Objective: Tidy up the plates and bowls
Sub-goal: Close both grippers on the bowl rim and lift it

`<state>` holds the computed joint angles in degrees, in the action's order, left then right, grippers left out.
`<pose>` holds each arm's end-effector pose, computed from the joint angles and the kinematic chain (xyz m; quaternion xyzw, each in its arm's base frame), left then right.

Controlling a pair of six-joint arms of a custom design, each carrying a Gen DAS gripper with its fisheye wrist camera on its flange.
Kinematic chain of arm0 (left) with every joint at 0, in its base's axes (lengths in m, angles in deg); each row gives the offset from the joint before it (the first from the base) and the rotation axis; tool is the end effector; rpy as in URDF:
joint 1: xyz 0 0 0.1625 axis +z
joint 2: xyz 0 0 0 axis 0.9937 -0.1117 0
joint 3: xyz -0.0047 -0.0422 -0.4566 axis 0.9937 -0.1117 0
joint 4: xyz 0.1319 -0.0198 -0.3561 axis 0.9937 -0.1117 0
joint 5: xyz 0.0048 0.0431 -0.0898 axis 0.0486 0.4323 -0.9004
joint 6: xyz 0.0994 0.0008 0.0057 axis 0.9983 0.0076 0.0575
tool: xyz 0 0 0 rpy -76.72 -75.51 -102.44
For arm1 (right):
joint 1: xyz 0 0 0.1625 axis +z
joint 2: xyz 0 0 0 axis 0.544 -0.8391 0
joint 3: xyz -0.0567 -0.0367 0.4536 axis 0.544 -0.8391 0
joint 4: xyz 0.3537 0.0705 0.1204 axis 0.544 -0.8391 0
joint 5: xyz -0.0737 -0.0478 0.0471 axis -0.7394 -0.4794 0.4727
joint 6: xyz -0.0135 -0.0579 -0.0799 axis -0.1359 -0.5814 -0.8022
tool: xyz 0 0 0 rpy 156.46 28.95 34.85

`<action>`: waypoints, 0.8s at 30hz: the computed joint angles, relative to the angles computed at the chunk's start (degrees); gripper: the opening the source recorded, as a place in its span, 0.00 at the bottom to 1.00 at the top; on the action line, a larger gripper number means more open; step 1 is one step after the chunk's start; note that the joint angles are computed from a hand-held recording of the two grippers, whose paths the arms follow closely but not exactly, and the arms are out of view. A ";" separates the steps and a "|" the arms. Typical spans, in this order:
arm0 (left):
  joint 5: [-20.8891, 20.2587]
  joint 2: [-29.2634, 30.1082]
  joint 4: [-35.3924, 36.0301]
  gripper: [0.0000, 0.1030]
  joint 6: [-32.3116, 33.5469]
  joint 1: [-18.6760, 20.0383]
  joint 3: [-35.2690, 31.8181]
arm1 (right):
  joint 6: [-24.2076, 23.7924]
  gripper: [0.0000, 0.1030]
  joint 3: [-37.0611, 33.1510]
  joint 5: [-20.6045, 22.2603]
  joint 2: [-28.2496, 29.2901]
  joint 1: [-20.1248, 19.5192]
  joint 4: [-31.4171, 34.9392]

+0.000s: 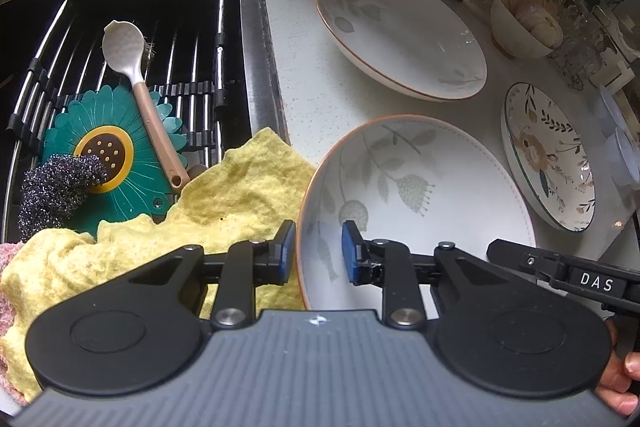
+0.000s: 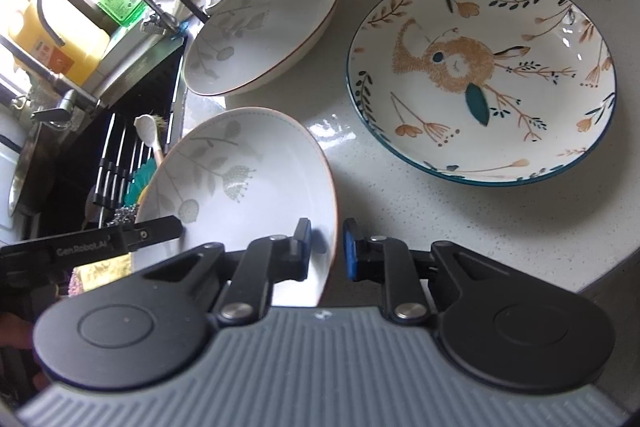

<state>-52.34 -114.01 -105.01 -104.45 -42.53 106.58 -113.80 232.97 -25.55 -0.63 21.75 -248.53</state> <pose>-0.2909 -0.4963 -0.0572 0.2001 0.9445 -0.1351 0.2230 -0.0736 -0.3312 0.2765 -0.0817 -0.9222 0.3212 0.1992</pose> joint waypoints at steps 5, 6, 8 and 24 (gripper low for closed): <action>0.43 0.20 0.56 0.27 -1.19 -0.05 -0.51 | -0.87 0.17 -1.02 -0.68 -0.45 0.73 2.00; 0.21 0.09 0.94 0.27 -1.45 0.04 -0.61 | -0.68 0.17 -1.32 -1.21 -0.81 1.09 2.97; -0.23 -0.12 1.79 0.27 -1.49 0.17 -0.86 | -1.14 0.17 -1.80 -1.84 -1.27 1.61 4.14; -4.73 -3.28 -0.29 0.27 0.21 -0.80 -0.91 | -1.34 0.17 -1.80 -4.77 -7.67 6.61 4.04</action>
<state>-57.07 -117.29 -105.31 -104.23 -43.34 105.66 -115.14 231.17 -30.33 -8.29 28.36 -244.48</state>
